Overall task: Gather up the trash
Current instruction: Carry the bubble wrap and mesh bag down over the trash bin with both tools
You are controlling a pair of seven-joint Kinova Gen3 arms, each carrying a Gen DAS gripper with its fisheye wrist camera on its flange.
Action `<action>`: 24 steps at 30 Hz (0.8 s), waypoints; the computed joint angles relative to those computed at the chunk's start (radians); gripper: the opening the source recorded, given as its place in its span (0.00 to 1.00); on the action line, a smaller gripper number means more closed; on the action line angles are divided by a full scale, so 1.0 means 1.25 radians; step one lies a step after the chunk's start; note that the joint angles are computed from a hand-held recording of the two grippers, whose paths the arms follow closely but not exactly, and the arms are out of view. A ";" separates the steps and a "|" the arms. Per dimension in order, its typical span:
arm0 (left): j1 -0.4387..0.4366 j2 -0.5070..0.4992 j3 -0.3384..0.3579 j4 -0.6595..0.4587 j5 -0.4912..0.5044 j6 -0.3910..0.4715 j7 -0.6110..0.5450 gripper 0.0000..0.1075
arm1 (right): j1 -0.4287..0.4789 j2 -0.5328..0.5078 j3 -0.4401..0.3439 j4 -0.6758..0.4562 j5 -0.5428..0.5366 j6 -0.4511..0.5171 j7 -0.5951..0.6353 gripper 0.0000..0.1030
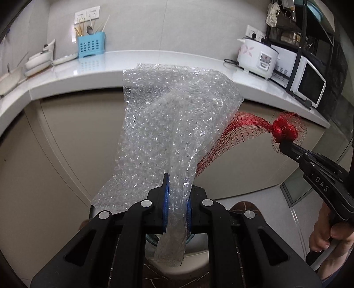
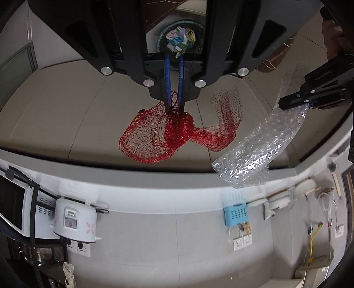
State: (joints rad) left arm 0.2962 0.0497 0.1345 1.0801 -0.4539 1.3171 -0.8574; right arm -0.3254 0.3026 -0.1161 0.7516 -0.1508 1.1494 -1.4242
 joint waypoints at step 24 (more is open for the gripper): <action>-0.129 0.137 -0.089 0.278 0.186 -0.299 0.011 0.10 | -0.076 0.247 0.026 0.012 0.078 0.053 -0.120 0.05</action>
State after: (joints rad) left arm 0.1350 0.2207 0.0227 1.4273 -0.2214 0.9437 -0.8436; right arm -0.4209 0.6113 -0.0838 0.7666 -0.0530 1.2159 -1.5743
